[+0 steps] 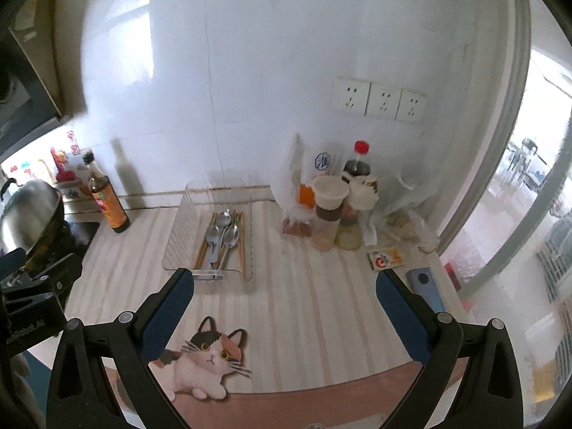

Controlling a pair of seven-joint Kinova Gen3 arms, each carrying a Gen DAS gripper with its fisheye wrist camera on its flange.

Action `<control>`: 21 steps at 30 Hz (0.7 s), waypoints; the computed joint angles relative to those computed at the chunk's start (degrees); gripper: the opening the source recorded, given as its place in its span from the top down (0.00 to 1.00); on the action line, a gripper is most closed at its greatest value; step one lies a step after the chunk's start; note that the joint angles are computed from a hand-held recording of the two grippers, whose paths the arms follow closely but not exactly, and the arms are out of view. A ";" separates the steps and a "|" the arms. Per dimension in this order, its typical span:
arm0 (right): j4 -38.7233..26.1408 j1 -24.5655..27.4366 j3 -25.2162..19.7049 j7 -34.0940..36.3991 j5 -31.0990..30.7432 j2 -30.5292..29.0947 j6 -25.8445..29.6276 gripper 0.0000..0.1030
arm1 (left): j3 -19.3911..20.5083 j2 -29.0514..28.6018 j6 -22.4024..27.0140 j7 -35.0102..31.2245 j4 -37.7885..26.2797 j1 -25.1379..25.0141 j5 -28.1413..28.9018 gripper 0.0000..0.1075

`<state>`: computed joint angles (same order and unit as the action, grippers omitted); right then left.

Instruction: Organize utensils

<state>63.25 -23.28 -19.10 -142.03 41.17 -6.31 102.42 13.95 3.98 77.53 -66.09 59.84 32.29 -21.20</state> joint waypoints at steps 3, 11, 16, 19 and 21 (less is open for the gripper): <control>-1.58 -0.81 -2.35 -0.34 1.99 -1.02 2.37 0.00 | 0.94 -2.35 0.41 1.23 1.02 0.87 -1.58 0.04; -3.76 -0.80 -7.38 -1.20 5.10 -2.37 6.44 0.00 | 4.72 -5.41 1.43 4.43 2.13 -0.12 -3.97 0.04; -3.37 0.05 -8.90 -1.20 6.51 -2.71 7.54 0.00 | 6.16 -5.69 1.83 5.55 2.42 0.00 -5.66 0.04; -3.37 0.33 -9.18 -1.12 6.56 -2.72 7.85 0.00 | 6.56 -5.69 2.20 6.16 2.54 0.18 -6.23 0.04; -3.58 0.42 -8.99 -0.64 6.24 -2.63 7.84 0.00 | 6.83 -5.37 2.74 6.65 2.24 0.47 -6.94 0.04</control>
